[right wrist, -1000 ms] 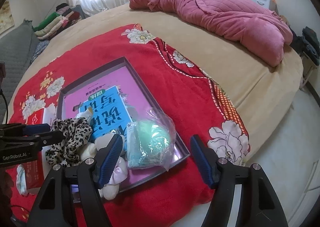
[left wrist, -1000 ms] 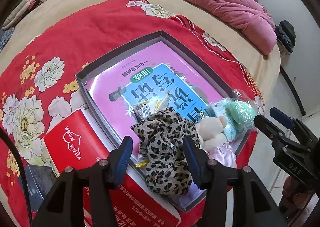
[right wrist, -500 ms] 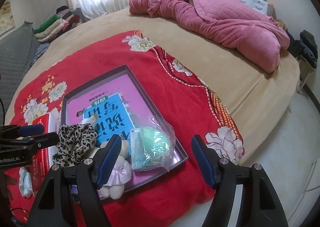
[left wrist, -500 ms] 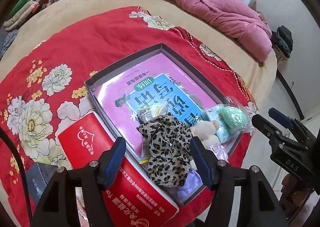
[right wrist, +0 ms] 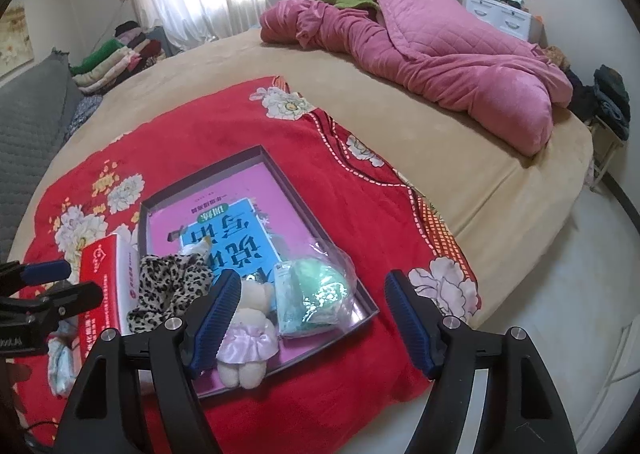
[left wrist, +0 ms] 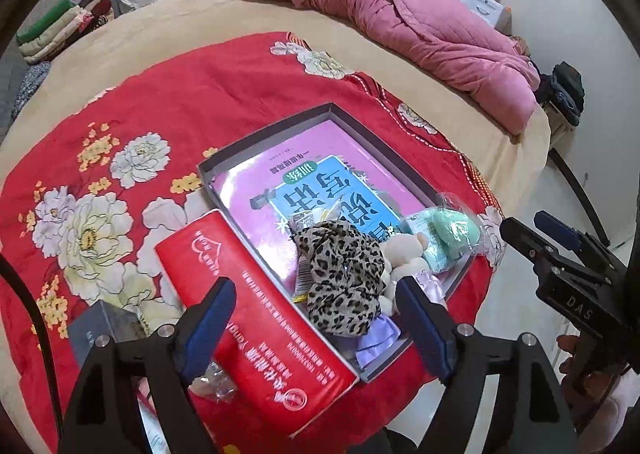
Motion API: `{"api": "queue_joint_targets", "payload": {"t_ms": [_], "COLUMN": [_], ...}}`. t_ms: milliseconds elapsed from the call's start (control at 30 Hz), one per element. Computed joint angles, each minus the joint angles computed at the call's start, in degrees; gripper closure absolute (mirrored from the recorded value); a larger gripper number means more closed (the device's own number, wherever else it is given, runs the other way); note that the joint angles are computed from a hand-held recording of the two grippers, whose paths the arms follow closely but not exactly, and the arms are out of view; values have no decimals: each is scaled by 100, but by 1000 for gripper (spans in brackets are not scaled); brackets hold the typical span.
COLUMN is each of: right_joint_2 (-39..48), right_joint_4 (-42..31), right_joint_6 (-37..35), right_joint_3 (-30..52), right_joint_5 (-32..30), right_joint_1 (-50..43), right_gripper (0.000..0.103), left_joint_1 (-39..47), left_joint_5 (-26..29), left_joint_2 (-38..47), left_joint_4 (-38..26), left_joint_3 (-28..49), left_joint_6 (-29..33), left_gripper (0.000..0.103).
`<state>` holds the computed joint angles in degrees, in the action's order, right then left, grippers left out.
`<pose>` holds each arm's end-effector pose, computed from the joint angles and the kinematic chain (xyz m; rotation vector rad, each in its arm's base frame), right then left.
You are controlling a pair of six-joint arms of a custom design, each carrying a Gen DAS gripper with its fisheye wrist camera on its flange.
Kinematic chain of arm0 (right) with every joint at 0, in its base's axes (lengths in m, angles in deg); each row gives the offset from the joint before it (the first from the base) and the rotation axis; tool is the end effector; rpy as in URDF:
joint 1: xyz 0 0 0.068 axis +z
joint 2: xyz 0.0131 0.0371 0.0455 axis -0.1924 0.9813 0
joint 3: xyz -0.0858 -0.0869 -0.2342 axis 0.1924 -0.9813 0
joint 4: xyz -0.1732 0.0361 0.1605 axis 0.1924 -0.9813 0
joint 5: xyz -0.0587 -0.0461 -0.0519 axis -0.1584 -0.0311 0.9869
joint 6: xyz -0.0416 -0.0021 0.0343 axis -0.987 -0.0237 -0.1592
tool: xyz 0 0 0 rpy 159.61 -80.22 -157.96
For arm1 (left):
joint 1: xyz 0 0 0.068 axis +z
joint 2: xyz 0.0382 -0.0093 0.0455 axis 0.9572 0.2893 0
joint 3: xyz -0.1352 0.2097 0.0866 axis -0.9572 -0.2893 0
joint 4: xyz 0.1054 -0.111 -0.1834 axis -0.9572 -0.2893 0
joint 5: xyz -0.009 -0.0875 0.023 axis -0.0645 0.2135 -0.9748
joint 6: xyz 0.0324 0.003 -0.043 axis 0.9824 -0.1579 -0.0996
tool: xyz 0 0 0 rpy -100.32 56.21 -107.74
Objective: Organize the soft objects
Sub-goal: 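Withdraw both open tools from the tray back toward the pile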
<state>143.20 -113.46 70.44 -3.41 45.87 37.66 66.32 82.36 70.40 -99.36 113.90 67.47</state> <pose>0.1601 0.1505 0.2202 0.5515 2.3737 -0.0627 0.2822 -0.0456 0.2292 0.7688 2.5970 -0.3768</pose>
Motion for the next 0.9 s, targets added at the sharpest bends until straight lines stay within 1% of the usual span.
{"api": "queue_joint_targets", "payload": {"t_ms": [100,233,400,567,700,900], "right_joint_2": [-7,-6,133,264,252,426], "right_joint_4": [-123,-344,-920,-1491,-1603,-1975], "right_joint_6": [118,271,545,762,870,1121], "right_joint_3": [92,279,745,1257,1424,1851], "right_joint_5": [38,120,279,539,639,821], "right_joint_1": [100,256,480,808,1005,1285], "right_gripper": [24,24,24,24,23,23], "left_joint_1": [116,292,493,815,1179,1694], "left_joint_5": [-4,36,74,221,361,568], "left_joint_2": [-132,-362,-651,-890,-1026,-1122], "left_joint_4": [-77,-230,-480,-799,-1107,-1449], "left_joint_3": [-62,-173,-156,35,211,400], "left_joint_6": [69,171,281,455,686,1004], "left_gripper": [21,21,21,20,20,20]}}
